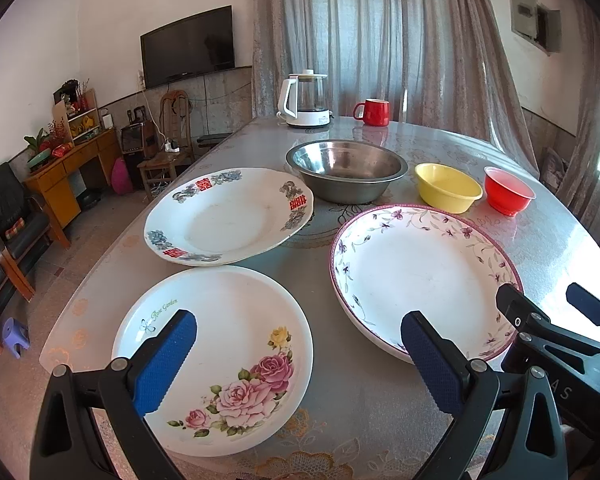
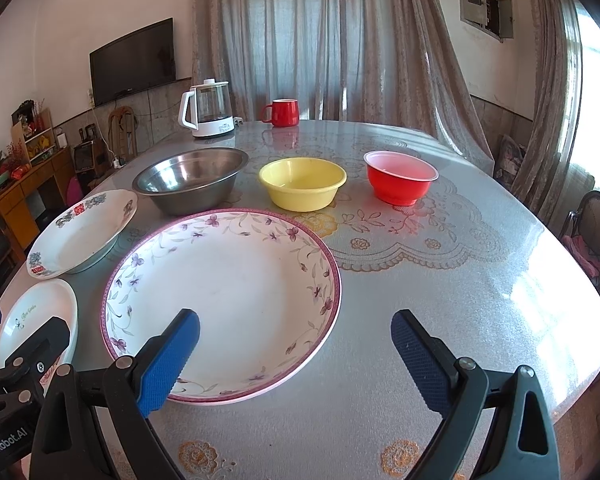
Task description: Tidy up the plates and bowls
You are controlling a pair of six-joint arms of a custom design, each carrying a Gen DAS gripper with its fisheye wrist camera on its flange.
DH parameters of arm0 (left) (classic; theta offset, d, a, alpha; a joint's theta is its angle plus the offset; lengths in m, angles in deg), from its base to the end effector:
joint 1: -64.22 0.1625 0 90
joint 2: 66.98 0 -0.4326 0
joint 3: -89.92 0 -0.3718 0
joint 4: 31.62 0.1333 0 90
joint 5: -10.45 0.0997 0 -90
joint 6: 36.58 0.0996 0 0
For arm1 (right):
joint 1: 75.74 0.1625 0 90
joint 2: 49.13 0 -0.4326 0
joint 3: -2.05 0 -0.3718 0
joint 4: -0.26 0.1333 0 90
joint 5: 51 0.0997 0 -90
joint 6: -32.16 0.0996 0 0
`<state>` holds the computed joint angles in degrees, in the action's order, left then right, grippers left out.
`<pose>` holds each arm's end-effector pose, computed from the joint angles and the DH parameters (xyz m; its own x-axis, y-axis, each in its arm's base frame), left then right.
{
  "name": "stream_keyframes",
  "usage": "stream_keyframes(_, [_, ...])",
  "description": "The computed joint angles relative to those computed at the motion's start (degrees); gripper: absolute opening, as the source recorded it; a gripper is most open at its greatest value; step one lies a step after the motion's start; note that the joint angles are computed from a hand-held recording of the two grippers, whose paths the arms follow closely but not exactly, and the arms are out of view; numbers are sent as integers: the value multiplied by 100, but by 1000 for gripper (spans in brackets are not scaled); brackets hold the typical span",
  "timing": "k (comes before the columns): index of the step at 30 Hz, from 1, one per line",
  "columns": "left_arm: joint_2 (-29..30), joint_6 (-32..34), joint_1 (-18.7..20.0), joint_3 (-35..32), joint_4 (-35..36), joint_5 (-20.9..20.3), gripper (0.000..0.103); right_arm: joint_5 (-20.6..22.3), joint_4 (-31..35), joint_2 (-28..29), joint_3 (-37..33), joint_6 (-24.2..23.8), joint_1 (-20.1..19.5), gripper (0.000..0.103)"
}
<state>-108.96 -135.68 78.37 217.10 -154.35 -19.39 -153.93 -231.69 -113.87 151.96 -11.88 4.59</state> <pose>-0.3091 -0.3045 -0.0279 -0.6695 -0.2500 -0.6995 0.4451 0.6189 -0.6472 0.0504 -0.3654 0.2135 -0.7320 -0.1251 0.6697 -0.5799 0.6303 -0.5162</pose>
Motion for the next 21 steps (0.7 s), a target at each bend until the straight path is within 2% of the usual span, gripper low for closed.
stream_keyframes(3, [12, 414, 39, 104, -568, -18, 103, 11, 92, -28, -30, 20, -30, 99])
stream_keyframes(8, [63, 1661, 193, 440, -2499, -207, 103, 24, 419, -144, -124, 86, -118, 99])
stream_keyframes(13, [115, 2400, 386, 495, -3502, -388, 103, 65, 807, -343, -230, 272, -292, 99])
stream_keyframes(15, [88, 2700, 510, 474, -3781, -494, 103, 236, 1169, -541, -273, 313, -408, 98])
stream_keyframes(16, [93, 3072, 599, 487, -4178, -638, 103, 339, 1416, -664, -315, 351, -472, 96])
stream_keyframes(17, [112, 3335, 663, 510, -4557, -707, 103, 424, 1663, -766, -381, 406, -522, 93])
stream_keyframes(19, [122, 3412, 734, 521, -4858, -637, 102, 586, 2161, -943, -509, 474, -617, 81])
stream_keyframes(21, [97, 3680, 943, 507, -5332, -888, 98, 555, 2485, -978, -647, 491, -638, 50])
